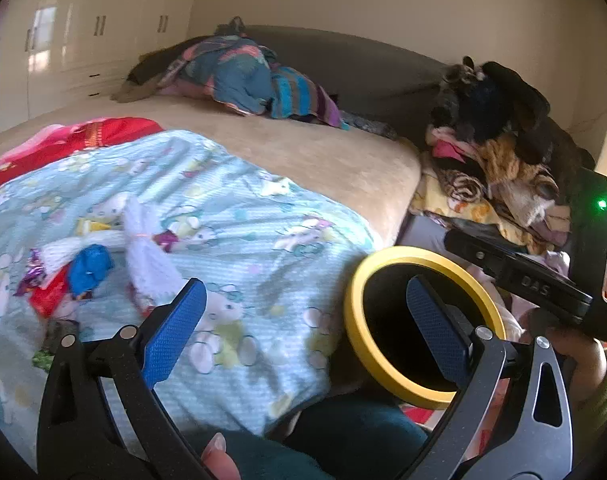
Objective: Collect trash
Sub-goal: 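Open the left tool over the bin while the right tool releases the white bag, then move both open tools back over the remaining trash on the quilt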
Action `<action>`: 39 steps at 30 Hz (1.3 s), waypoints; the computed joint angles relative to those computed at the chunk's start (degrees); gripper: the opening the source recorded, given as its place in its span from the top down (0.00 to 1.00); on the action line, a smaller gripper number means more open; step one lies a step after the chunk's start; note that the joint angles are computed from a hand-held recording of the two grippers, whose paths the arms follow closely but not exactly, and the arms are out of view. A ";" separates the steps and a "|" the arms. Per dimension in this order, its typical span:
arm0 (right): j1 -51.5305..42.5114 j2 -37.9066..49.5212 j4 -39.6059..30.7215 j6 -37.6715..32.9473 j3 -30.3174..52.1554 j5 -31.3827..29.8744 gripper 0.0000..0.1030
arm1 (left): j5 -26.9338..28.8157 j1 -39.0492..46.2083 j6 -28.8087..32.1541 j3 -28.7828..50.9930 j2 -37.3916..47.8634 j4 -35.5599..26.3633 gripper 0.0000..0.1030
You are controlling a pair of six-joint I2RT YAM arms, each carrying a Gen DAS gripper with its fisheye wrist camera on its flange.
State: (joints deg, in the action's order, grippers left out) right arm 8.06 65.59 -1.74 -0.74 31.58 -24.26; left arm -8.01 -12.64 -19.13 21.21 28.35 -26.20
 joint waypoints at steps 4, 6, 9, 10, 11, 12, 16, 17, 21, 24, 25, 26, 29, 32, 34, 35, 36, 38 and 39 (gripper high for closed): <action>3.21 -2.24 0.68 1.40 -1.01 0.90 0.26 | 1.46 4.40 2.01 0.35 -3.82 -2.95 0.10; 5.21 -3.19 0.98 1.89 -1.52 2.09 0.26 | 1.73 6.56 3.35 0.48 -6.01 -4.54 0.10; 8.29 -3.90 1.69 2.50 -2.05 3.78 0.25 | 3.56 10.96 5.22 0.66 -8.56 -6.47 0.10; 9.20 -4.14 2.04 2.72 -2.41 4.38 0.25 | 4.68 13.08 6.04 0.70 -9.38 -7.06 0.10; 10.18 -4.31 2.28 2.95 -2.62 5.00 0.25 | 6.34 15.77 7.07 0.74 -10.14 -7.59 0.10; 11.35 -4.57 2.49 3.27 -2.81 5.71 0.25 | 8.25 18.44 8.10 0.82 -10.34 -7.75 0.10; 15.84 -5.19 3.16 3.97 -3.00 8.51 0.23 | 17.55 31.52 12.55 0.98 -11.28 -8.78 0.10; 17.17 -5.23 3.48 4.12 -3.04 9.50 0.23 | 20.39 35.48 13.79 1.06 -11.23 -8.99 0.10; 22.52 -4.65 4.08 4.52 -2.45 12.33 0.23 | 29.53 47.91 18.15 1.29 -10.05 -8.98 0.10; 27.15 -3.61 4.53 4.78 -1.81 14.98 0.23 | 36.14 57.02 21.87 1.60 -8.50 -9.35 0.10; 28.54 -2.91 4.70 4.66 -1.38 15.88 0.23 | 37.96 59.56 22.93 1.74 -7.89 -9.50 0.10; 29.89 -2.03 4.79 4.52 -0.80 16.67 0.23 | 39.67 62.00 24.04 1.86 -7.33 -9.73 0.10; 32.87 0.21 5.40 4.31 0.47 18.11 0.23 | 44.53 69.38 27.54 2.21 -5.14 -10.17 0.10; 35.58 1.82 5.57 4.10 1.51 19.50 0.23 | 47.73 74.75 30.26 2.68 -2.35 -9.96 0.10; 37.55 3.76 5.88 3.55 2.79 20.31 0.22 | 50.19 78.55 32.62 3.19 -0.47 -10.31 0.10; 38.09 4.43 6.03 3.36 3.15 20.62 0.19 | 50.85 79.87 33.51 3.36 0.14 -10.35 0.10; 38.95 5.51 6.25 3.18 3.81 21.08 0.17 | 51.55 81.43 34.64 3.54 0.99 -10.36 0.10; 40.00 7.52 6.71 2.91 4.97 21.11 0.17 | 52.23 83.36 35.96 3.66 2.31 -10.03 0.10; 40.72 8.80 6.95 2.75 5.69 21.38 0.17 | 52.84 85.06 37.17 3.73 3.66 -9.77 0.10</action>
State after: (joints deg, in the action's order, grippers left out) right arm 48.79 74.39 5.21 2.01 37.27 -2.88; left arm 44.83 72.42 18.04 24.94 32.01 -35.97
